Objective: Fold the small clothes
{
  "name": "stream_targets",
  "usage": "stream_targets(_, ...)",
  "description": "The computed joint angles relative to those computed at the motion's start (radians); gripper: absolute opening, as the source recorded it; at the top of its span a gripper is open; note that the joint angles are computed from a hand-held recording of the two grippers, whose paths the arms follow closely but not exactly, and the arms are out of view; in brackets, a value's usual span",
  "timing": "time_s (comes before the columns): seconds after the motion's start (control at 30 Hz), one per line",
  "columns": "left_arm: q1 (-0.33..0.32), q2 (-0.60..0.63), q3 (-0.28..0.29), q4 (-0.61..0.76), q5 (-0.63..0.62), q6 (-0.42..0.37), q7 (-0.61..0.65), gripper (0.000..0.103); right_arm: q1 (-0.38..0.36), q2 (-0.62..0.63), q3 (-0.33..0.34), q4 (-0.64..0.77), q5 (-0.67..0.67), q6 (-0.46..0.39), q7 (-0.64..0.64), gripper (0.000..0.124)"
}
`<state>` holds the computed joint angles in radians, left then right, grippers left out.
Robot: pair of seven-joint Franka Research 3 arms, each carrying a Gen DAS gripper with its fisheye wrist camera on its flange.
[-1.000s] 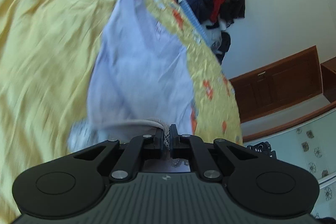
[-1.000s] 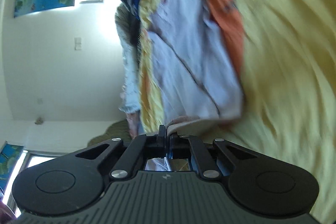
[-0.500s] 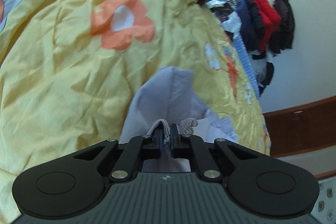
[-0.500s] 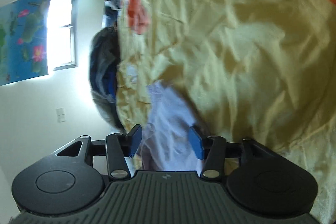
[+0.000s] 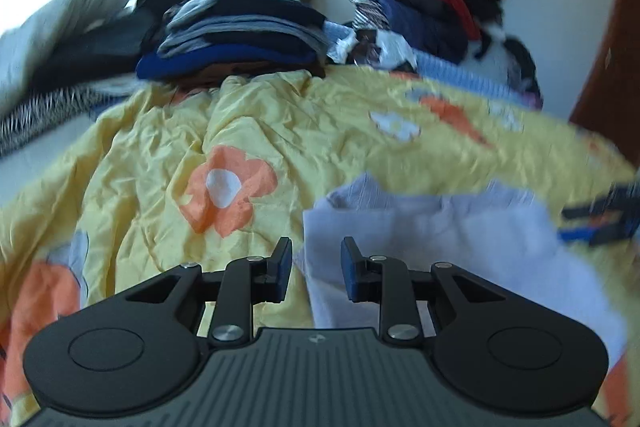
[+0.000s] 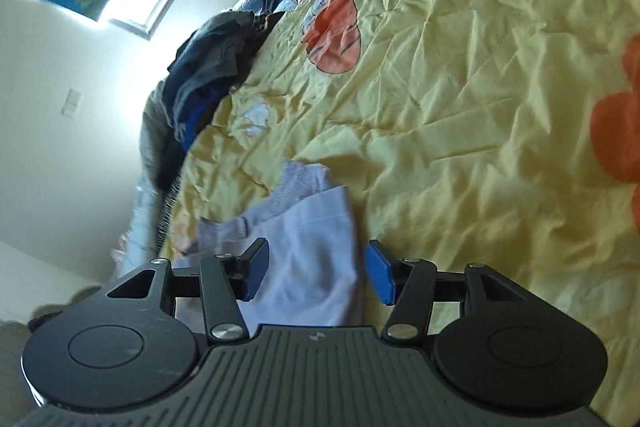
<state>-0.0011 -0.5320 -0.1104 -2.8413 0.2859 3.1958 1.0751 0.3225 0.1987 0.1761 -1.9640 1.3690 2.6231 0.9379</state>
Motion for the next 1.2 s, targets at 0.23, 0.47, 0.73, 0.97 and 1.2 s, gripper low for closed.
stream_targets(0.23, -0.161, 0.137, 0.172, 0.049, 0.011, 0.063, -0.061, 0.026, -0.010, 0.026, 0.006, 0.014, 0.072, -0.001, -0.057, 0.049)
stream_targets(0.47, -0.455, 0.132, 0.513, 0.043, 0.084, 0.120, -0.105, 0.026, -0.037, 0.035, 0.000, 0.026, 0.130, -0.087, -0.064, 0.044)
stream_targets(0.73, -0.296, 0.179, 0.346, 0.054, 0.081, 0.164, -0.159, 0.019, -0.012, 0.049, 0.012, 0.035, 0.148, 0.008, -0.122, 0.011)
stream_targets(0.97, -0.280, 0.134, 0.331, 0.046, 0.124, 0.150, -0.184, 0.006, -0.006, 0.006, 0.014, 0.021, 0.259, 0.012, -0.257, 0.010)
stream_targets(1.2, -0.342, 0.090, 0.387, 0.044, 0.095, 0.110, -0.130, 0.006, -0.009, 0.010, -0.013, 0.042, 0.301, -0.031, -0.248, 0.009)
